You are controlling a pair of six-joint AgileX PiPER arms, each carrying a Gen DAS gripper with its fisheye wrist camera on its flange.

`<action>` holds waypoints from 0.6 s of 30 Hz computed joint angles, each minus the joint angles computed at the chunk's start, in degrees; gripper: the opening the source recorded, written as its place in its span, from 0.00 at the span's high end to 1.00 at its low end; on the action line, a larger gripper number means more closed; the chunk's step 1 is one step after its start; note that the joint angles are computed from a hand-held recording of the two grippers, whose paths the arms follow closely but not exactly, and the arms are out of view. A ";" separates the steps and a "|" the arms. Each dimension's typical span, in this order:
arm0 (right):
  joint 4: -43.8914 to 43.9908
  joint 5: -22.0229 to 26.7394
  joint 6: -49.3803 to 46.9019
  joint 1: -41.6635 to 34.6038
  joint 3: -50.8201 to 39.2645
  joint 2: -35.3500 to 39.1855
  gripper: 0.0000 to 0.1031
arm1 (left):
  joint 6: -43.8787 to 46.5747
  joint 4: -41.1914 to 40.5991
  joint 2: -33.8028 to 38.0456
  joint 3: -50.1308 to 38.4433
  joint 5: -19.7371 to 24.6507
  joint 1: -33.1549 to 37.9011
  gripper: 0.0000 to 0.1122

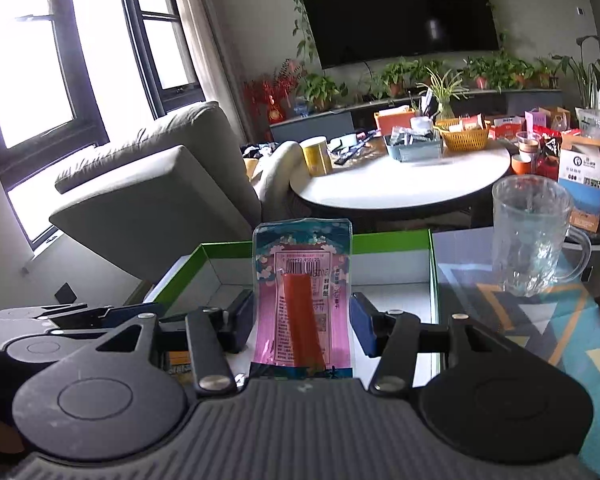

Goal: Organize snacks
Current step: 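Place the orange pack in the box with the left tool while the right tool drops the pink pack in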

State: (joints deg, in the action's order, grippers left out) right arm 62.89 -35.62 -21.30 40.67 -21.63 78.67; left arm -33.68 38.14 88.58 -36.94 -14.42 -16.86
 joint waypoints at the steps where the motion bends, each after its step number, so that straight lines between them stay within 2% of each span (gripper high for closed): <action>1: 0.23 0.24 -0.19 -0.10 -0.09 0.07 0.48 | -0.55 0.35 -0.08 0.09 -0.12 0.17 0.63; 8: 2.09 2.48 -2.79 -0.54 -1.23 0.28 0.47 | -1.84 1.55 -1.53 1.31 -0.86 1.21 0.63; 12: 6.71 4.17 -7.58 -0.21 -2.65 0.94 0.44 | -3.61 3.37 -3.01 2.52 -0.99 1.98 0.63; 18: 11.31 2.80 -10.93 1.68 -2.10 -0.59 0.40 | -5.74 5.84 -5.62 4.83 -1.36 3.72 0.62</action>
State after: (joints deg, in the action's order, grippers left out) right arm 74.20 -32.81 -32.23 42.35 -23.74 78.09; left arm -39.42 43.99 82.96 -32.11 -15.78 -13.13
